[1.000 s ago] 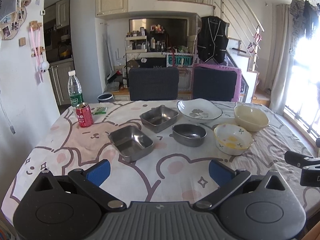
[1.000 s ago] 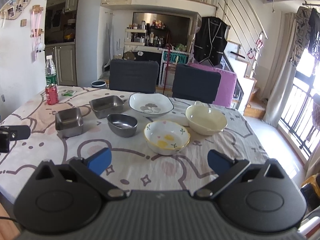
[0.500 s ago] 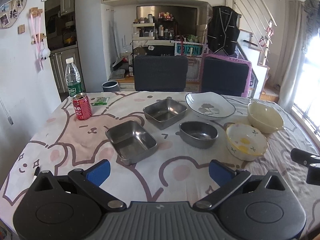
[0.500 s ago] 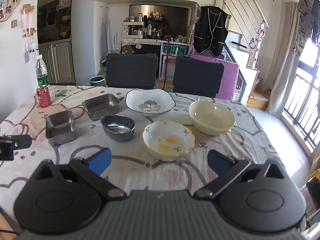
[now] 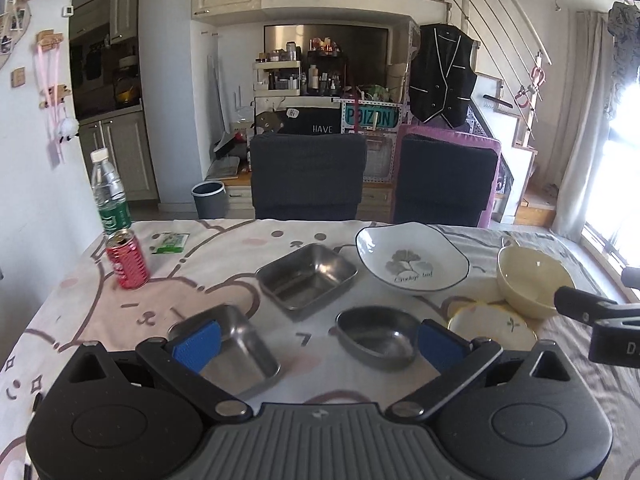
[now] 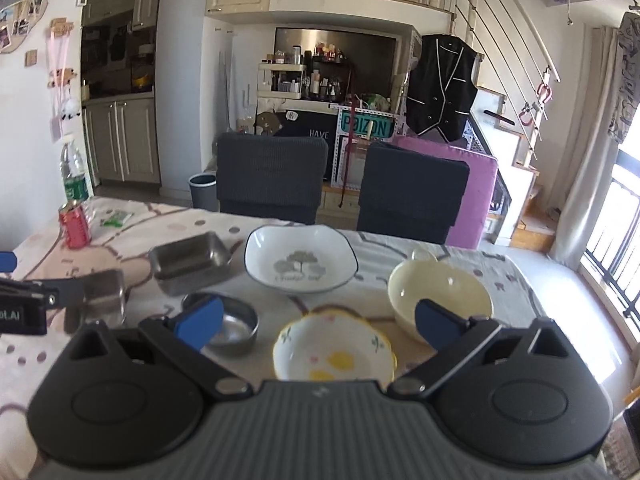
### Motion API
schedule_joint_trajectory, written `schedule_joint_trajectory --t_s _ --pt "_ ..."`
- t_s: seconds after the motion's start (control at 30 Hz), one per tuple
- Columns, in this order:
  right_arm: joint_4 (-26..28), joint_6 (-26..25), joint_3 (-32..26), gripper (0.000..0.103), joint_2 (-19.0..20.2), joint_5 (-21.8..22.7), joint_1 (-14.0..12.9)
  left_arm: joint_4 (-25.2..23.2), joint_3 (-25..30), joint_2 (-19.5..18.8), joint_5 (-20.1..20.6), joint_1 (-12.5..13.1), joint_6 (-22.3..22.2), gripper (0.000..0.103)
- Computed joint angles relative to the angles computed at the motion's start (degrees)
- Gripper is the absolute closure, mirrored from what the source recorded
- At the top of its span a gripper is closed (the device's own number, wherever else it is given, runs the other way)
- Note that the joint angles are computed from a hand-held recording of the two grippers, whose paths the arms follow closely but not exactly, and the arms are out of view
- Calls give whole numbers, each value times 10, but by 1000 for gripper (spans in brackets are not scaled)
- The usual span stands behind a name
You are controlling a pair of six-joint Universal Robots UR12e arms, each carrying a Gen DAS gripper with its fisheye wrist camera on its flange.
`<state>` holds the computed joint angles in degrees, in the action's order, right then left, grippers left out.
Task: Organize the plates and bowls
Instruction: 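Move both tools toward the white square ginkgo-print plate, then close the right tool on the plate rim while the left tool grips another rim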
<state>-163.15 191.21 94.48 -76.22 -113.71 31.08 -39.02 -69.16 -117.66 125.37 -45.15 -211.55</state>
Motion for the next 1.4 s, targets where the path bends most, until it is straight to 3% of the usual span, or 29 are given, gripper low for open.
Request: schedule_joint_trajectory --t_s 0.37,0.6,0.73,0.87,1.03,1.13,1.2,1.3,1.4 --pt "-25 -21 -41 0 47 61 -52 -2 89 -62 -54 30 6 0" --pt "-36 -34 -78 0 85 110 -88 22 147 -111 -57 44 -8 0" --pt "-52 -40 -110 0 115 121 -106 18 188 -138 -81 55 15 0" --pt "-42 -18 -147 0 143 163 -127 25 220 -160 -132 71 39 0" --pt "42 -36 -223 0 188 186 -144 21 253 -183 -201 92 14 0" --pt "112 -31 -269 2 212 232 -159 16 263 -191 -232 102 -8 0" --pt "146 -29 -297 26 229 235 -162 16 264 -194 -246 108 -27 0" --pt "223 -32 -353 41 260 233 -165 25 263 -198 -267 115 -28 1" --pt "265 -3 -382 49 281 234 -164 27 261 -200 -282 119 -31 11"
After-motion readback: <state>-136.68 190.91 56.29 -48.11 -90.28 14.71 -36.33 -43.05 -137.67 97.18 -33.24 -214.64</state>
